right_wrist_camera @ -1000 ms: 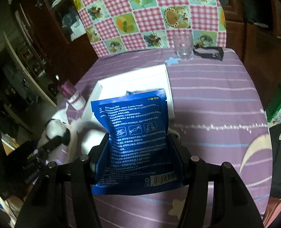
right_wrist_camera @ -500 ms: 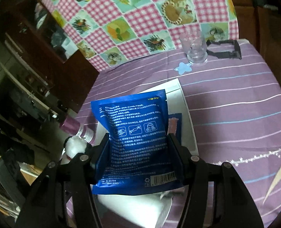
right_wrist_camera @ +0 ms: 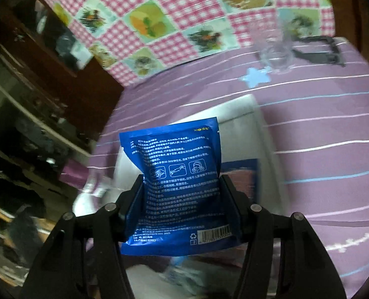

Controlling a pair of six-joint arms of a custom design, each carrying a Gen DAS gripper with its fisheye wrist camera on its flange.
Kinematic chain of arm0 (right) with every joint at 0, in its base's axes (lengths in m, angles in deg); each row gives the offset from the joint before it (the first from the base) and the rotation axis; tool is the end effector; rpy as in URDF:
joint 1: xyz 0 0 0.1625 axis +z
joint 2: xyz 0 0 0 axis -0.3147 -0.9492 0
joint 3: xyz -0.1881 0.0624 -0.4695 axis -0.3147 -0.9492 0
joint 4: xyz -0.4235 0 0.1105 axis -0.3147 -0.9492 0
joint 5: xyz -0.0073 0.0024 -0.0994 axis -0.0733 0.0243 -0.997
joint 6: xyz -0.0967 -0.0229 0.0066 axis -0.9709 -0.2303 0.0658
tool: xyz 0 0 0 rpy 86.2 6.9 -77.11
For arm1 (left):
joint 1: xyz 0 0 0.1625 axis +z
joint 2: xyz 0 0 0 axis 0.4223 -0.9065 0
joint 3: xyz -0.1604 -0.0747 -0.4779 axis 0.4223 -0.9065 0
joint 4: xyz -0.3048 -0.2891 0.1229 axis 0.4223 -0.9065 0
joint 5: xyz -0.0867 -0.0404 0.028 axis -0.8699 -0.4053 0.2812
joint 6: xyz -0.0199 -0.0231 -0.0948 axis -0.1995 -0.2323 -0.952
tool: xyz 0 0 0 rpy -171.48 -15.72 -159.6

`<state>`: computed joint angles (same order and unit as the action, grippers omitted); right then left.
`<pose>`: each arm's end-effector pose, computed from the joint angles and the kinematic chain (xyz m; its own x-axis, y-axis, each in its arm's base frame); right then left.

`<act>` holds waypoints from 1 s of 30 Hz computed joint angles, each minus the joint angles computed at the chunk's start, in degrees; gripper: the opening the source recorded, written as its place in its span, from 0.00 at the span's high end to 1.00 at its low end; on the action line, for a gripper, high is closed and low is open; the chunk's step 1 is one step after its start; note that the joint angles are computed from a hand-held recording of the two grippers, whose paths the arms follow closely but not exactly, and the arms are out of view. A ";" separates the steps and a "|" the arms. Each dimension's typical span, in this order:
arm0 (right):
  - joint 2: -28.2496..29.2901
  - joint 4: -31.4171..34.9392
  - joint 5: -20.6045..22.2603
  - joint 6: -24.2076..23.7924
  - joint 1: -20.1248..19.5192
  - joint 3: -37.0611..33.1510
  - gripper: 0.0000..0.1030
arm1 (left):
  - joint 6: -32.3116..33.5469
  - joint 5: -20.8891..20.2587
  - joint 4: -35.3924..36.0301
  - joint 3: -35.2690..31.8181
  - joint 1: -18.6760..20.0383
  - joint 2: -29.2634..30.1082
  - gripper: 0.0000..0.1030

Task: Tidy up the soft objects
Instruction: 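Lower the panda plush and blue packet into the white box, opening both grippers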

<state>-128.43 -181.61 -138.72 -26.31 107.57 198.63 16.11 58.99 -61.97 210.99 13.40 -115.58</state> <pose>0.1417 -0.6192 0.2238 -0.8529 -0.5136 0.0941 -0.4963 0.7414 -0.4516 -0.2706 -0.5006 0.0525 -0.7152 -0.3861 -0.5826 0.2265 0.6606 -0.7158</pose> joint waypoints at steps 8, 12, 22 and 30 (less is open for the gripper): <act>3.29 -2.60 -1.28 3.51 0.09 -0.19 0.37 | -1.65 -2.10 -0.08 0.65 1.51 0.10 0.69; 3.43 -4.29 2.02 9.86 -1.96 -0.41 0.24 | -2.50 -2.49 -2.07 1.33 2.06 -0.12 0.67; 1.74 -9.91 0.18 6.97 -1.09 1.36 0.14 | 3.58 -1.97 -11.51 3.07 1.29 0.91 0.39; 4.57 -28.26 -21.95 -3.00 4.36 3.21 0.14 | 7.23 1.64 -20.15 4.69 -1.45 2.15 0.23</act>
